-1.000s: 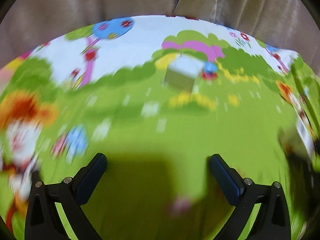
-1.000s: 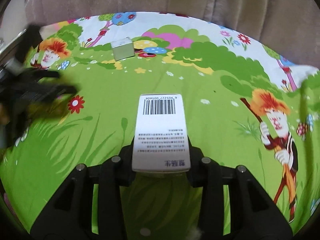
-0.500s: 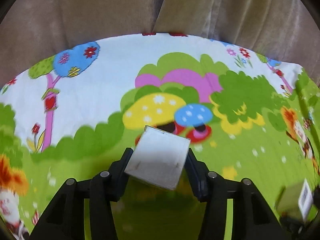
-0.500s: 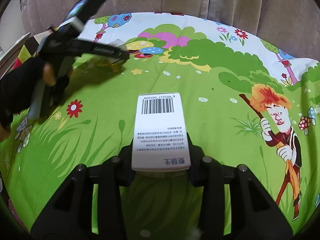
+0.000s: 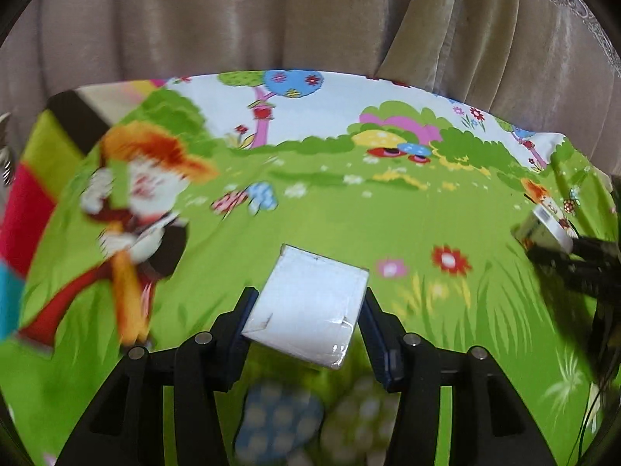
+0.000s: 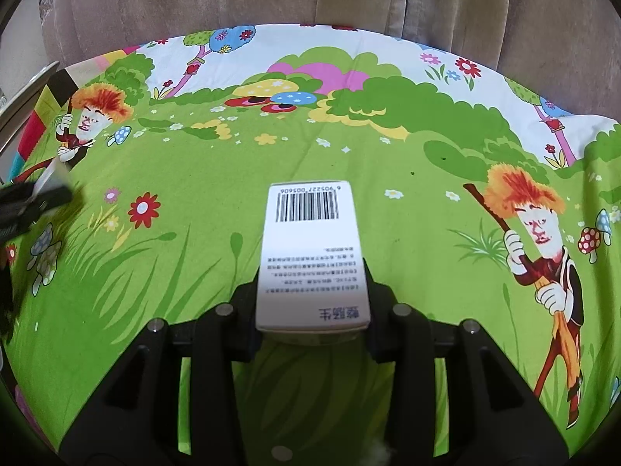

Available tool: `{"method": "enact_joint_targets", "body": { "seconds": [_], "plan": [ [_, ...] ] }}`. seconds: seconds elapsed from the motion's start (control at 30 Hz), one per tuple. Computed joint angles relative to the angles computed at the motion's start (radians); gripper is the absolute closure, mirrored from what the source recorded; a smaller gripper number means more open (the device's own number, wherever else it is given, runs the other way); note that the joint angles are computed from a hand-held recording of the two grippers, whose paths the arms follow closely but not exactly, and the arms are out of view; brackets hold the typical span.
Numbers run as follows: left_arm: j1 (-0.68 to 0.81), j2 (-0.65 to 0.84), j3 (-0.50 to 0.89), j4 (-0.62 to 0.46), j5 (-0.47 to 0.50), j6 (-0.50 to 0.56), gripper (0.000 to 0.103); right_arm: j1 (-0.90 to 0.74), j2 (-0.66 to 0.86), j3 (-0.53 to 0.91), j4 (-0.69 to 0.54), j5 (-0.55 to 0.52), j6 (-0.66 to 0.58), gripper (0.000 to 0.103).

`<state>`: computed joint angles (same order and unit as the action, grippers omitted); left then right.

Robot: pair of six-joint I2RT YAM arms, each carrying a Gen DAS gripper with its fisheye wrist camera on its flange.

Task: Organize rigid objects
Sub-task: 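Carry the cube box with the left gripper while the right carries the barcode box to the storage box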

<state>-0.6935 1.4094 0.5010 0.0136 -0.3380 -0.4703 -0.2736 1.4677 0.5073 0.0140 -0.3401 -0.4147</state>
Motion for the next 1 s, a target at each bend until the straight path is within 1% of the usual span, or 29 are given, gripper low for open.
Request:
{"method": "enact_joint_targets", "body": {
  "seconds": [0.03, 0.07, 0.1, 0.17, 0.2, 0.3, 0.4, 0.47, 0.53, 0.6, 0.67, 0.77, 0.8, 0.93, 1.0],
  "plan": [
    [-0.014, -0.011, -0.009, -0.009, -0.013, -0.016, 0.051, 0.001, 0.000, -0.001, 0.001, 0.002, 0.000, 0.059],
    [-0.040, -0.019, -0.021, -0.017, -0.048, -0.037, 0.051, 0.003, -0.002, -0.003, 0.004, 0.006, -0.001, 0.059],
    [-0.045, -0.021, -0.035, -0.008, -0.053, -0.051, 0.051, 0.006, -0.005, -0.005, 0.006, 0.011, -0.001, 0.059],
    [-0.029, -0.031, -0.051, -0.014, -0.006, -0.083, 0.051, 0.015, -0.011, -0.012, 0.014, 0.027, -0.002, 0.059],
    [-0.024, -0.031, -0.052, -0.020, -0.011, -0.092, 0.051, 0.016, -0.013, -0.014, 0.016, 0.030, -0.004, 0.060],
    [0.000, -0.013, -0.048, -0.010, 0.012, -0.097, 0.051, 0.015, -0.013, -0.014, 0.017, 0.031, -0.004, 0.060],
    [-0.032, 0.019, -0.021, -0.043, -0.035, -0.101, 0.051, 0.015, -0.013, -0.014, 0.016, 0.030, -0.002, 0.060],
    [-0.049, 0.038, -0.002, -0.066, -0.062, -0.102, 0.050, 0.024, -0.018, -0.019, 0.023, 0.047, 0.017, 0.060],
    [-0.042, 0.035, -0.006, -0.061, -0.055, -0.098, 0.050, 0.033, -0.033, -0.031, 0.025, 0.067, 0.061, 0.059],
    [-0.040, 0.029, -0.011, -0.059, -0.053, -0.098, 0.050, 0.064, -0.091, -0.068, 0.009, 0.115, 0.153, 0.059],
    [-0.047, 0.034, -0.003, -0.070, -0.064, -0.100, 0.050, 0.115, -0.167, -0.112, -0.020, 0.155, 0.215, 0.060],
    [-0.046, 0.032, -0.002, -0.073, -0.063, -0.098, 0.050, 0.196, -0.303, -0.187, -0.073, 0.164, 0.311, 0.060],
    [-0.045, 0.033, -0.002, -0.073, -0.063, -0.097, 0.050, 0.226, -0.342, -0.208, -0.086, 0.174, 0.338, 0.060],
    [-0.050, 0.018, -0.008, -0.086, -0.061, -0.108, 0.051, 0.402, -0.494, -0.279, -0.153, 0.276, 0.425, 0.060],
    [-0.074, -0.032, -0.036, -0.101, -0.044, -0.155, 0.051, 0.478, -0.565, -0.292, -0.217, 0.320, 0.447, 0.060]
  ]
}}
